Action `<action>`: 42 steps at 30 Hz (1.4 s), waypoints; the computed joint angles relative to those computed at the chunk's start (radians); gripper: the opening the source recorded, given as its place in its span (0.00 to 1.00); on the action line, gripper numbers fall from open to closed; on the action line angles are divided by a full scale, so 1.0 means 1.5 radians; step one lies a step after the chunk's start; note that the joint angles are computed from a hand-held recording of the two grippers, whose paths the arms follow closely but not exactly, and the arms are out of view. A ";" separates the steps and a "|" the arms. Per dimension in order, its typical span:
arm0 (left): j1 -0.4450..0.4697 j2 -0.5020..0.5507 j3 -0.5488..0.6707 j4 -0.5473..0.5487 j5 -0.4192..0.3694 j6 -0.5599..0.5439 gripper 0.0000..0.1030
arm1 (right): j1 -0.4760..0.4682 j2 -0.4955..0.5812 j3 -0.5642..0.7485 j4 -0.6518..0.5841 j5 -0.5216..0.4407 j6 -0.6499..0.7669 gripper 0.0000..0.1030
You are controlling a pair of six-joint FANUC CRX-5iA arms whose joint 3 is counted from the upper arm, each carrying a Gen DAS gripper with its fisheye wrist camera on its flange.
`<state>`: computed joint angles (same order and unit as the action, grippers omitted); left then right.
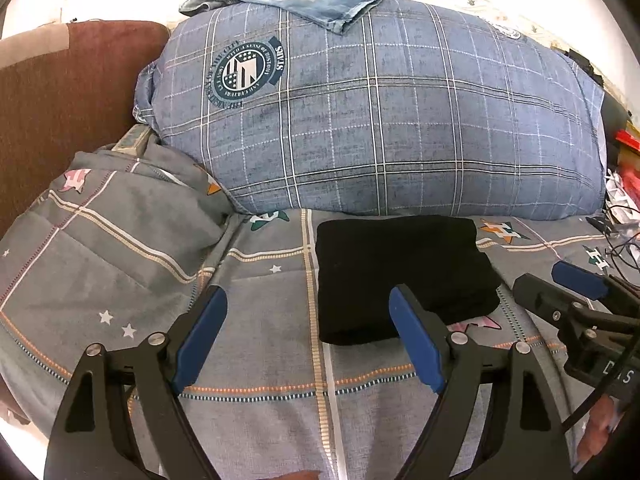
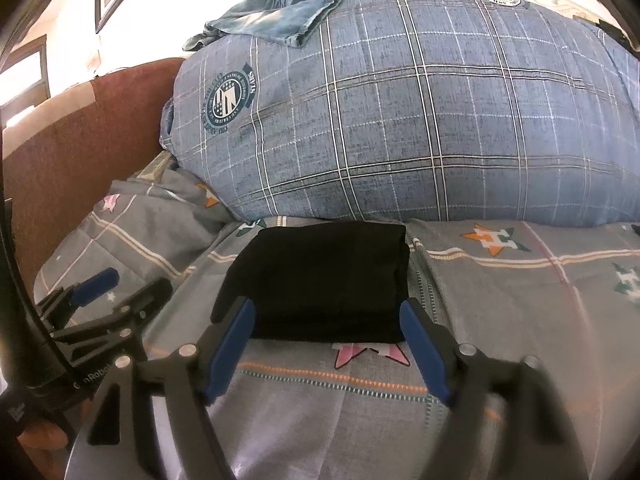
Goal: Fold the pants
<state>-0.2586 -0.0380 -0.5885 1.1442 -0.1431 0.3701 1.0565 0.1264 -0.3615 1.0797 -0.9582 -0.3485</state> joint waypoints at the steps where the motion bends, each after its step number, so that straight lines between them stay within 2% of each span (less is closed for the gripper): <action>1: -0.002 0.001 0.000 0.008 0.001 -0.008 0.82 | 0.000 0.000 0.000 -0.001 0.000 0.000 0.74; 20: 0.001 0.015 0.007 -0.003 -0.009 0.002 0.82 | -0.009 0.006 0.004 -0.015 0.010 0.009 0.78; 42: 0.014 0.024 0.025 -0.063 -0.033 0.052 0.82 | -0.010 0.007 0.004 -0.030 0.012 0.010 0.78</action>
<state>-0.2374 -0.0020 -0.5515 1.0501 -0.1930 0.4482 1.0412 0.1364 -0.3558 1.0350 -0.9406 -0.3342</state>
